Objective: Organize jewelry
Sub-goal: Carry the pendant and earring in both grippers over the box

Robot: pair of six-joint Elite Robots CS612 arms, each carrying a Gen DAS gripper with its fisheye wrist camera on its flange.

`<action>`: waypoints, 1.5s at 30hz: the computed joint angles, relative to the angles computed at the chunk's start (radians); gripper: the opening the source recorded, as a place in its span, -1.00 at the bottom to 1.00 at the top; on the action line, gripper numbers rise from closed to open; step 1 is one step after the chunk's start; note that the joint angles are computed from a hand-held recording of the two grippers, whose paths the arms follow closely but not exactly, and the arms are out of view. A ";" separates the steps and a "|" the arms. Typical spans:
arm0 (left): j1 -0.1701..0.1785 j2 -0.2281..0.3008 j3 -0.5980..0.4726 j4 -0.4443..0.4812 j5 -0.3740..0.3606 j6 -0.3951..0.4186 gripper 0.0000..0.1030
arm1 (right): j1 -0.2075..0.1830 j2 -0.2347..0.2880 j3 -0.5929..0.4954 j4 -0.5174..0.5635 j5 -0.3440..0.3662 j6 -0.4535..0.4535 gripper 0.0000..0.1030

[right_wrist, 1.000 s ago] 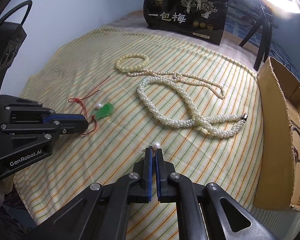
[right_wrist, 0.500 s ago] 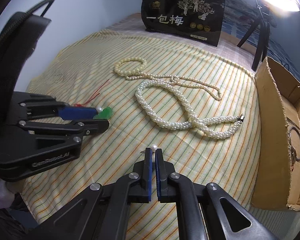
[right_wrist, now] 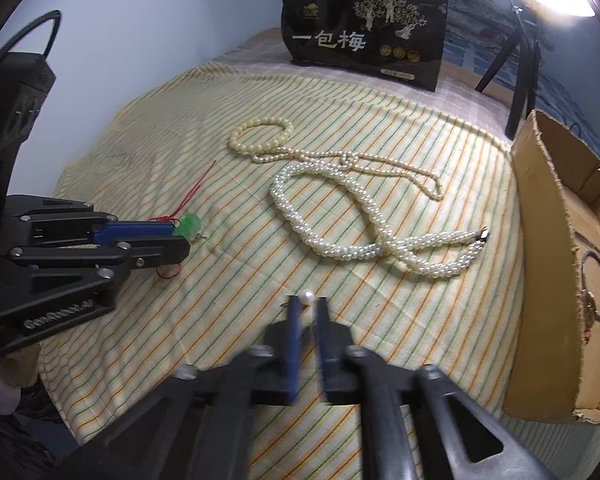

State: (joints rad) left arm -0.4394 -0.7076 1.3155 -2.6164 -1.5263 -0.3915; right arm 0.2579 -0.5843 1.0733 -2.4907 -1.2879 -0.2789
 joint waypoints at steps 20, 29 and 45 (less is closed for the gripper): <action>0.020 -0.043 0.020 -0.092 -0.044 -0.045 -0.81 | -0.002 -0.014 0.007 -0.098 0.006 0.050 -0.70; 0.026 -0.075 0.017 -0.224 -0.089 -0.082 -0.81 | -0.038 -0.064 0.047 -0.216 0.055 0.160 -0.70; -0.015 -0.032 -0.103 -0.260 -0.150 -0.053 -0.81 | -0.107 -0.114 0.087 -0.339 0.016 0.301 -0.70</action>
State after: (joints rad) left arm -0.4546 -0.7399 1.2129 -2.8762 -1.6762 -0.4446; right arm 0.1506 -0.6979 1.1608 -2.8300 -1.2724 0.0223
